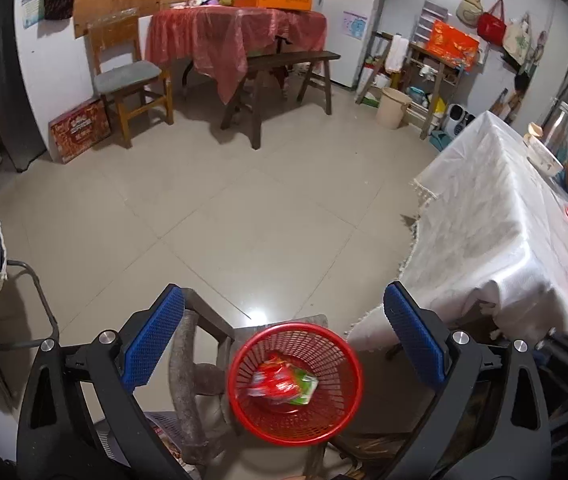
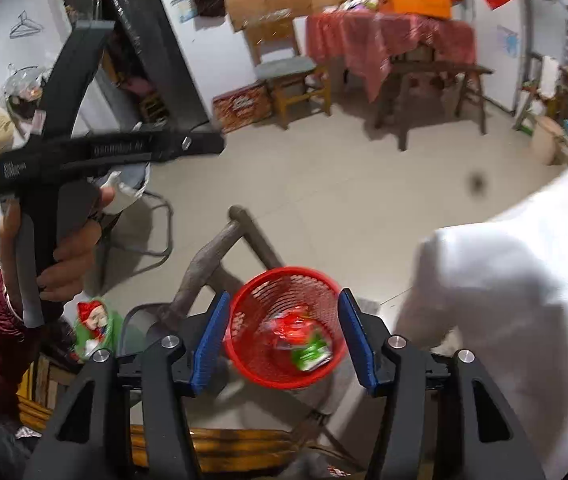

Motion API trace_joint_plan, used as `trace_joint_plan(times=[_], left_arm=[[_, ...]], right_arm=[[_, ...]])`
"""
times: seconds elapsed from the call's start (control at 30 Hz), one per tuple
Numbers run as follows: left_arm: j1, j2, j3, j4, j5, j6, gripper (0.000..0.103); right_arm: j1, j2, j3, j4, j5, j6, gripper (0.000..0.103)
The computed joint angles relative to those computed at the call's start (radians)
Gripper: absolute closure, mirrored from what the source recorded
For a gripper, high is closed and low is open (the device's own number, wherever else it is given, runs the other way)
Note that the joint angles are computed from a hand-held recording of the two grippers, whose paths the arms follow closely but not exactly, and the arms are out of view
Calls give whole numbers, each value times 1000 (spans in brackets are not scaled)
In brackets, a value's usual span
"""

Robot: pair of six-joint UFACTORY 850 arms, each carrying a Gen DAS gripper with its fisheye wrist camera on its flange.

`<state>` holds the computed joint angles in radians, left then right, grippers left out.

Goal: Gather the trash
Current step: 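Move both open tools back over the table toward the remaining trash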

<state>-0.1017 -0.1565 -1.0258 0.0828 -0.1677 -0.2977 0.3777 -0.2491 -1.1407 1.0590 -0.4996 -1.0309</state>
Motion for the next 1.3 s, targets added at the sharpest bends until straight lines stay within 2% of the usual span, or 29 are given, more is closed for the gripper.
trace_joint_plan(times=[0.1, 0.33, 0.47, 0.6, 0.7, 0.77, 0.87, 1.03, 1.13, 1.3], left_arm=[[-22, -6, -9, -84, -9, 89, 7], [-108, 1, -23, -1, 5, 27, 7], [-166, -1, -40, 41, 13, -5, 7], [-231, -19, -64, 1, 17, 48, 7], [-300, -53, -97, 120, 20, -64, 7], [-330, -68, -109, 138, 32, -86, 7], [-381, -115, -162, -6, 45, 46, 7], [-468, -234, -318, -222, 9, 287, 7], [-512, -317, -429, -287, -25, 367, 7], [-562, -482, -651, -345, -133, 422, 7]], right_arm=[[-37, 33, 28, 46, 36, -42, 40], [-132, 152, 134, 172, 101, -143, 38], [-199, 229, 207, 276, 125, -237, 32], [-285, 302, 279, 375, 135, -331, 30], [-356, 335, 315, 447, 143, -397, 28], [-402, 343, 329, 496, 144, -441, 25], [-483, 345, 342, 601, 168, -542, 25], [-588, 317, 349, 825, 202, -742, 20], [-636, 285, 332, 847, 191, -745, 20], [-714, 233, 304, 884, 152, -772, 19]])
